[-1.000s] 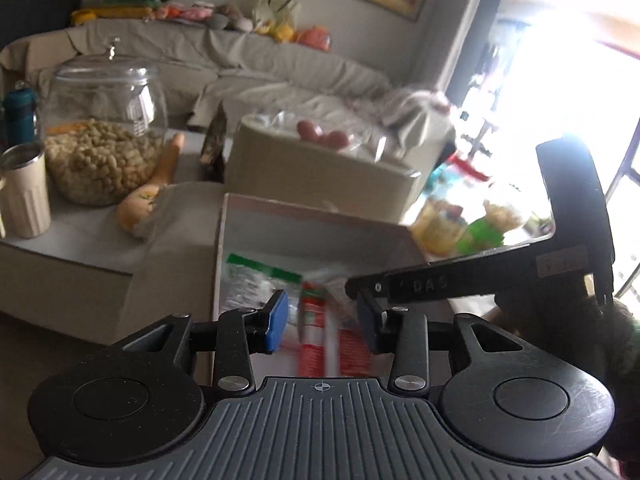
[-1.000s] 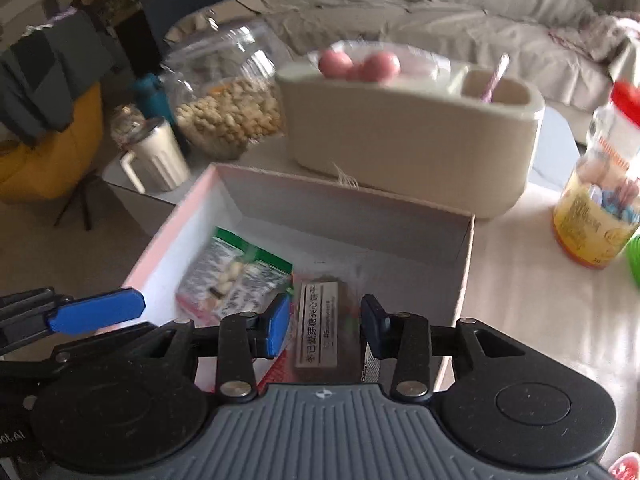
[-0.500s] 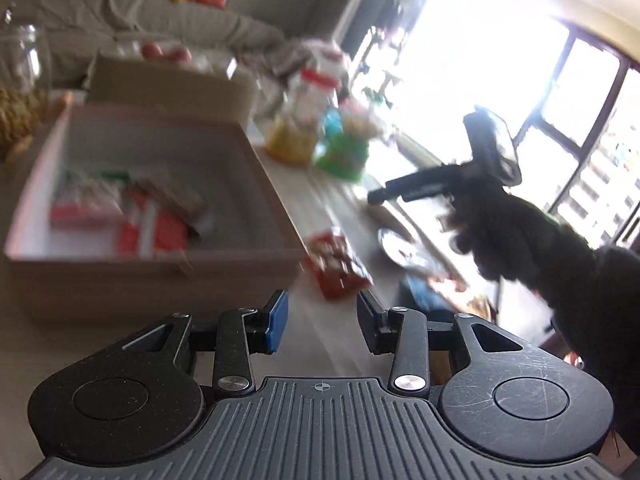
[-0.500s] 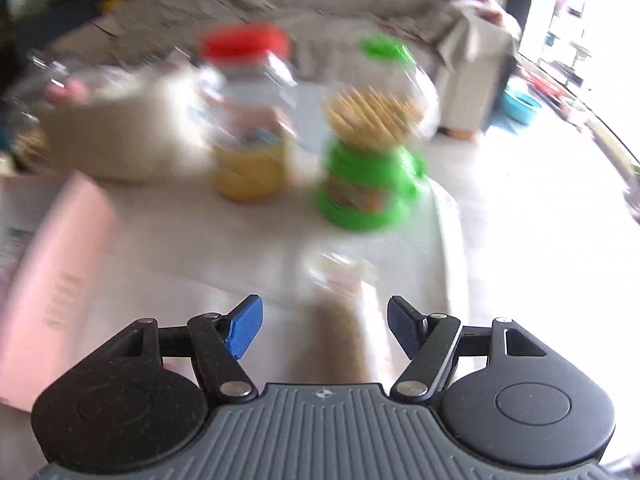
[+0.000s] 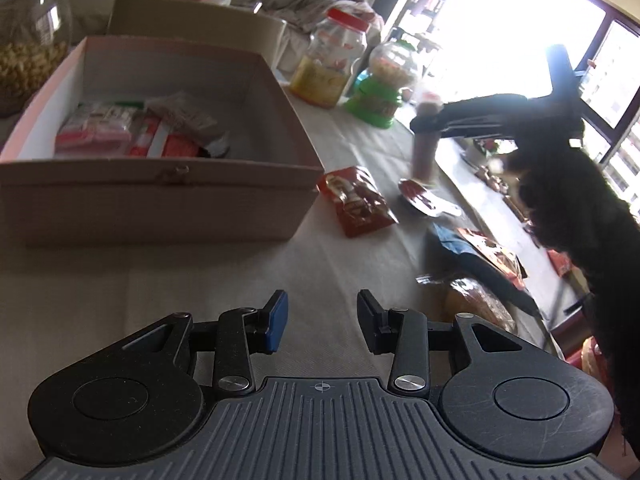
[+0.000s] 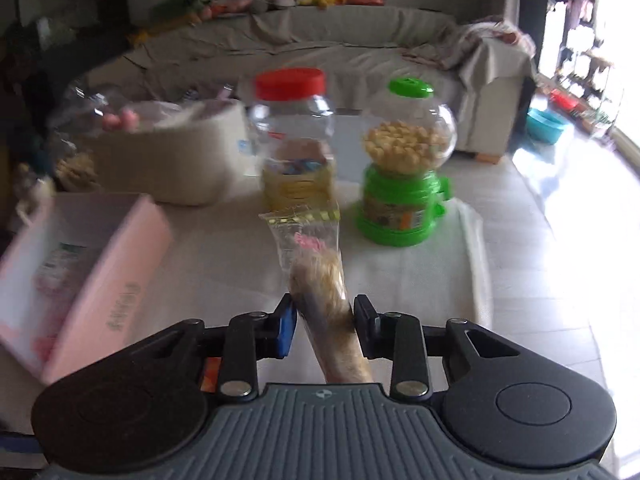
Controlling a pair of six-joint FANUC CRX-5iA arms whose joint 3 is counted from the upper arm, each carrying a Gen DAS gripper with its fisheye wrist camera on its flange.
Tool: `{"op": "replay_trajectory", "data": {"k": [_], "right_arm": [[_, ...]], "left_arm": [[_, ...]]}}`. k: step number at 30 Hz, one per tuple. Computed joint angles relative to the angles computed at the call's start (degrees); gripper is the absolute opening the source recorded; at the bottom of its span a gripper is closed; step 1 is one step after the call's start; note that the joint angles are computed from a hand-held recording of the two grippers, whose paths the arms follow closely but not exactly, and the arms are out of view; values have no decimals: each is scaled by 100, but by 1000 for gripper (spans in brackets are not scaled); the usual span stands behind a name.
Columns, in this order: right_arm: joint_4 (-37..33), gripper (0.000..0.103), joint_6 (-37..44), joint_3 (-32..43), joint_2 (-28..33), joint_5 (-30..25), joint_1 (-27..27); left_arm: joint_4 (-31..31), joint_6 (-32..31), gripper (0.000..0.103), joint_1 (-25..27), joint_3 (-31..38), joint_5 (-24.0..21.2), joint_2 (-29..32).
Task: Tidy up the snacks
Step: 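Grasp the clear rice-stick packet with the left tool while the right tool reaches the red snail-egg packet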
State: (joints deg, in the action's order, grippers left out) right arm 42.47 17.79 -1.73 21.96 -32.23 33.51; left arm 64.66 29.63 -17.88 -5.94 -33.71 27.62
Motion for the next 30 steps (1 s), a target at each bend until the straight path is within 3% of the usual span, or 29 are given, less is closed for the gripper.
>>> {"op": "replay_trajectory", "data": {"k": [4,7,10,12,14,16,17,21,26,28,30], "right_arm": [[-883,27,520,-92,-241,248,230],[-499,27,98,-435,-404,409,392],[-616,27,90,-713,-626,736,476],[-232,27,-69,-949,-731,691,627],[-349,31,255,-1062,-793,691,779],[-709,48,687,-1127,-880,708,915],[-643,51,663,-1233,-941,741,973],[566,60,-354,-1864,-1227,773,1123],[1852,65,-1543,-2490,-1550,397,1202],[2224,66,-1915,-2700,-1659,176,1247],[2527,67,-2252,-2888,-1774,-11,1270]], "left_arm": [[204,-238,43,-53,-53,-152,-42],[419,-551,43,-132,-169,-127,-150],[632,-883,43,-198,-322,-61,-290],[718,-947,43,-207,-377,-68,-332],[679,-861,43,-203,-412,2,-370],[635,-740,43,-191,-442,72,-410],[651,-691,43,-191,-455,99,-424],[749,-602,43,-239,-406,112,-403],[249,-405,43,-487,88,209,-76],[-255,-414,43,-637,393,375,108],[-1379,154,44,-712,927,464,378]]}}
